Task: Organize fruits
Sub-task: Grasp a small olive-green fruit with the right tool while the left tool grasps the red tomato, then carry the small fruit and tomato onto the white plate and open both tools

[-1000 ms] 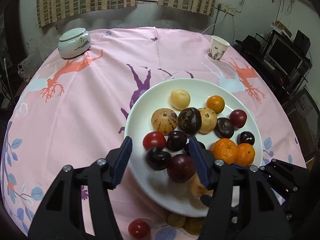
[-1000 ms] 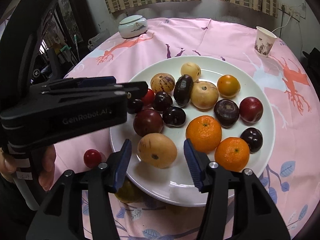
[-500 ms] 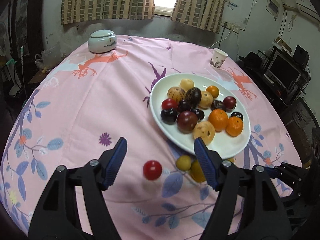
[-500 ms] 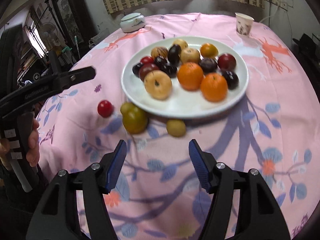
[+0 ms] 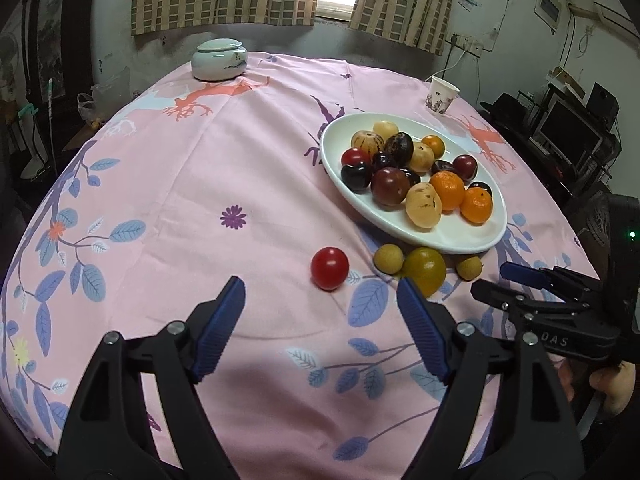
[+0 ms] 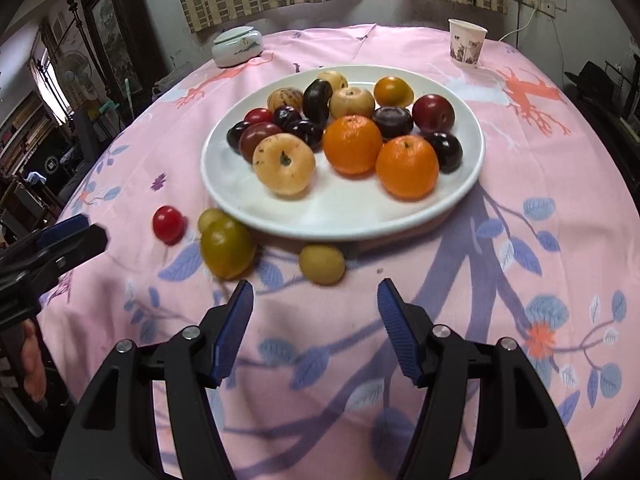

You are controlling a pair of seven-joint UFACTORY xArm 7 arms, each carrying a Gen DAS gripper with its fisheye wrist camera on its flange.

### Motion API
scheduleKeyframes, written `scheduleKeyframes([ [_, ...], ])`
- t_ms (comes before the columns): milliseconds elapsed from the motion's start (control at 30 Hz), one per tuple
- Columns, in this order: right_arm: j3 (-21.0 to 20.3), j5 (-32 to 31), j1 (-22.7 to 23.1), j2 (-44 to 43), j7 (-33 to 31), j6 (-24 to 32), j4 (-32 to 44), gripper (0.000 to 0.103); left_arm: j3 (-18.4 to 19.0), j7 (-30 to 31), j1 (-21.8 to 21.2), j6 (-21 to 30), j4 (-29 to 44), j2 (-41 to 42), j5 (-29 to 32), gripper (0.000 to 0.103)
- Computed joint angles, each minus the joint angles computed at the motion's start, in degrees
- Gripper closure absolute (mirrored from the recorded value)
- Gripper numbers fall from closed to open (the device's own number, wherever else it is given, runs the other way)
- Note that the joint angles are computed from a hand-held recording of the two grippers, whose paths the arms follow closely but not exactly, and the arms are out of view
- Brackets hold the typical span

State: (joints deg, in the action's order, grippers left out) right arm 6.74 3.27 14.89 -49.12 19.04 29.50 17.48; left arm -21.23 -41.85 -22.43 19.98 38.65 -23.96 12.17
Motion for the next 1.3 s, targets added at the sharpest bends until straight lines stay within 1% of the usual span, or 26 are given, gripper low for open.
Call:
scheduleKeyframes([
  [67,0.28,-0.59,-0.71,2.98,-0.04,-0.76,1.38,0.038,0.92,0.63,-0.42,-0.14,-0.82,-0.50,-0.69,0.023],
  [100,0.16,-0.63,-0.77,4.21,-0.19,-1.45,1.83,0.041,1.32,1.04,-0.61,-0.20,-1.10,-0.55,-1.07,0.023],
  [133,0.03,-0.75,-0.82,5.23,-0.45,-1.86,2.28,0.049,1.53,1.32,-0.69,-0.17,-1.23,-0.50,-1.37,0.023],
  [167,-0.20,-0.79,-0.70,6.78,-0.92,-1.90,3.04,0.054,1.77,1.73,-0.80,-0.16,-1.24,-0.20,-1.67,0.023],
  [200,-0.41,-0.76,-0.58,8.15,-1.37,-1.86,3.66,0.065,1.98,2.22,-0.90,-0.20,-1.09,0.27,-1.91,0.023],
  [233,0.07,-1.35,-0.99,9.53,-1.57,-1.86,4.21,0.071,1.83,2.47,-0.78,-0.21,-0.73,0.86,-1.81,0.023],
  [267,1.35,-2.54,-2.01,9.80,-1.00,-2.20,4.31,0.074,1.46,2.64,-0.44,-0.33,-0.26,1.70,-1.29,0.023],
  [300,1.35,-2.71,-1.99,9.97,-1.00,-1.76,4.58,0.075,0.78,2.33,0.20,-0.20,0.35,2.64,-0.38,0.023],
  [367,-1.40,-0.02,0.65,8.53,-2.55,-1.69,3.88,0.075,0.21,2.17,0.71,0.44,1.84,4.97,0.94,0.023],
  [467,-0.93,0.49,1.03,4.10,-2.62,0.23,2.65,0.075,0.16,1.60,0.82,1.46,3.96,8.51,2.82,0.023],
  [567,-1.77,2.10,2.20,-0.72,-2.84,2.50,0.69,0.075,0.50,0.75,0.42,2.77,5.84,11.34,5.05,0.023],
  [600,-2.61,2.98,2.81,-2.03,-3.23,3.11,-0.16,0.075,0.63,0.28,0.29,3.07,6.40,12.20,5.93,0.023],
  [733,-3.43,5.29,3.86,-4.76,-3.76,4.55,-2.37,0.075,1.03,-4.07,0.16,3.62,8.50,15.15,10.84,0.024],
  [800,-3.85,6.10,4.02,-5.36,-4.14,4.29,-3.10,0.075,1.57,-5.80,-0.30,3.87,9.38,16.03,12.79,0.038],
  [833,-3.88,6.38,3.99,-5.78,-4.15,4.29,-3.37,0.075,2.56,-4.12,-1.19,2.61,9.14,16.12,11.17,0.061],
  [867,-4.00,6.56,3.87,-6.10,-4.26,4.24,-3.54,0.075,3.83,-1.25,-2.39,0.72,8.58,15.96,7.70,0.074],
  [900,-4.02,6.67,3.74,-6.58,-4.33,4.24,-3.72,0.075,4.05,-0.77,-2.78,0.81,8.61,15.80,6.54,0.074],
  [967,-3.88,6.83,3.62,-7.70,-4.35,4.44,-4.06,0.075,3.25,-2.59,-2.46,1.81,8.85,15.55,8.71,0.074],
  [1000,-3.81,6.88,3.57,-8.19,-4.34,4.52,-4.22,0.075,3.27,-2.56,-2.74,2.02,8.61,15.09,8.39,0.074],
  [1100,-3.62,7.08,3.60,-9.05,-4.15,4.75,-4.52,0.075,3.62,-1.00,-3.93,1.17,7.43,13.12,5.29,0.074],
  [1200,-3.48,7.25,3.89,-9.57,-4.07,4.78,-4.68,0.075,2.92,-0.22,-4.47,0.20,6.34,10.78,4.10,0.074],
  [1300,-3.43,7.30,4.10,-9.81,-4.07,4.88,-4.67,0.075,1.97,0.76,-4.90,0.27,5.92,9.21,3.19,0.074],
])
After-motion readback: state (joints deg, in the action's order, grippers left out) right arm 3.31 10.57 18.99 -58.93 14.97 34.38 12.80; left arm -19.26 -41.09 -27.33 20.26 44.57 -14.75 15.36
